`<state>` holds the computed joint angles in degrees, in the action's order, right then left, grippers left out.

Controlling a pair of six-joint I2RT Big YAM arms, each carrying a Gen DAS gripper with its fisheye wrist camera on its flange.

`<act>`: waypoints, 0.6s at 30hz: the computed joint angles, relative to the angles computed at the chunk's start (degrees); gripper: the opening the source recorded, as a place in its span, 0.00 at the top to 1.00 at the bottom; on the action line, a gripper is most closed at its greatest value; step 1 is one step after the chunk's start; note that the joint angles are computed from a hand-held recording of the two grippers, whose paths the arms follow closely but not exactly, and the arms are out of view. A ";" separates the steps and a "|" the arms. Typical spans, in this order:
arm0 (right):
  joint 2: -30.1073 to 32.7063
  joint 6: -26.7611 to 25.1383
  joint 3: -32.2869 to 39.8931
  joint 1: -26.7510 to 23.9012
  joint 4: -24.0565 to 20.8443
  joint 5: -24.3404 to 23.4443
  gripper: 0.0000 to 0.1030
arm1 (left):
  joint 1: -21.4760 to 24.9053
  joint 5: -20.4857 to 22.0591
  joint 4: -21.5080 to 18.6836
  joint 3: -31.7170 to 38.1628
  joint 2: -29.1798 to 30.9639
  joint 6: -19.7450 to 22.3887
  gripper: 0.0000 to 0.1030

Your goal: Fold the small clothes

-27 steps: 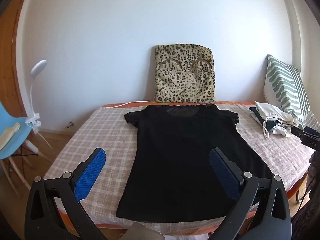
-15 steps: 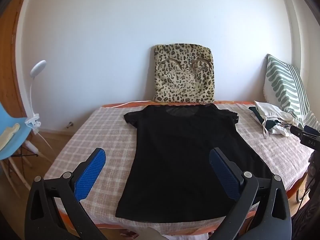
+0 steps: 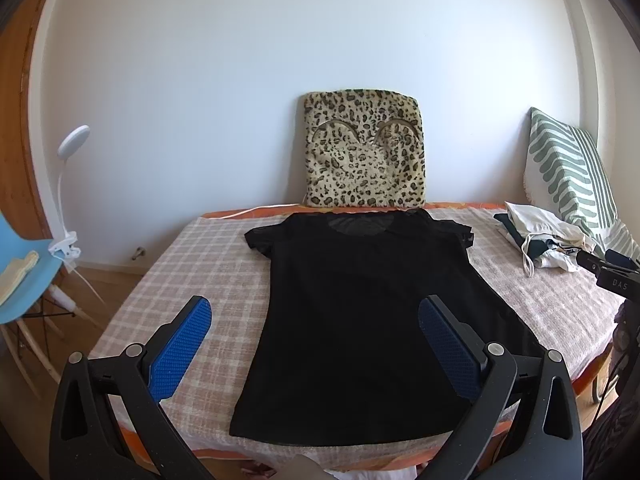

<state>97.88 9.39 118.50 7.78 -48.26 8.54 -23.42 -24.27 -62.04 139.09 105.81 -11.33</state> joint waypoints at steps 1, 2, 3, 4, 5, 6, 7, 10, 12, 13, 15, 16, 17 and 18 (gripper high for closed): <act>0.00 -0.02 -0.01 -0.03 0.01 0.01 0.00 | -0.02 -0.08 0.09 -0.04 -0.03 0.04 0.00; 0.01 -0.02 0.03 -0.05 -0.03 -0.04 0.00 | -0.03 -0.14 0.30 -0.28 -0.17 0.03 0.00; 0.01 -0.02 0.05 -0.02 -0.05 -0.07 0.00 | -0.07 -0.23 0.37 -0.32 -0.20 0.00 0.00; 0.03 -0.02 0.07 0.02 -0.05 0.01 0.00 | -0.08 -0.22 0.38 -0.29 -0.19 -0.05 0.00; 0.03 -0.02 0.07 0.02 -0.05 0.01 0.00 | -0.07 -0.22 0.38 -0.31 -0.20 -0.09 0.00; 0.03 -0.08 0.08 -0.04 -0.02 0.05 0.00 | -0.07 -0.27 0.39 -0.32 -0.23 -0.10 0.00; 0.01 -0.09 0.03 -0.14 0.02 -0.06 0.00 | -0.06 -0.28 0.39 -0.26 -0.20 -0.07 0.00; 0.01 -0.07 0.06 -0.09 -0.03 -0.03 0.00 | 0.00 -0.29 0.52 -0.34 -0.31 -0.05 0.00; -0.01 -0.10 0.04 -0.13 -0.01 -0.07 0.00 | 0.10 -0.13 0.36 -0.04 -0.18 0.01 0.00; 0.00 -0.07 0.04 -0.09 -0.01 -0.03 0.00 | 0.10 -0.13 0.36 -0.04 -0.18 0.01 0.00; 0.00 -0.10 0.06 -0.11 -0.03 0.00 0.00 | 0.10 -0.10 0.37 -0.05 -0.19 -0.01 0.00; -0.01 -0.06 0.04 -0.09 0.00 -0.01 0.00 | 0.10 -0.02 0.38 -0.08 -0.22 -0.01 0.00; 0.00 -0.07 0.06 -0.11 -0.03 0.00 0.00 | 0.08 -0.03 0.25 0.18 -0.08 0.01 0.00; 0.00 -0.08 0.07 -0.17 -0.03 -0.03 0.00 | 0.06 -0.12 0.24 0.18 -0.08 0.01 0.00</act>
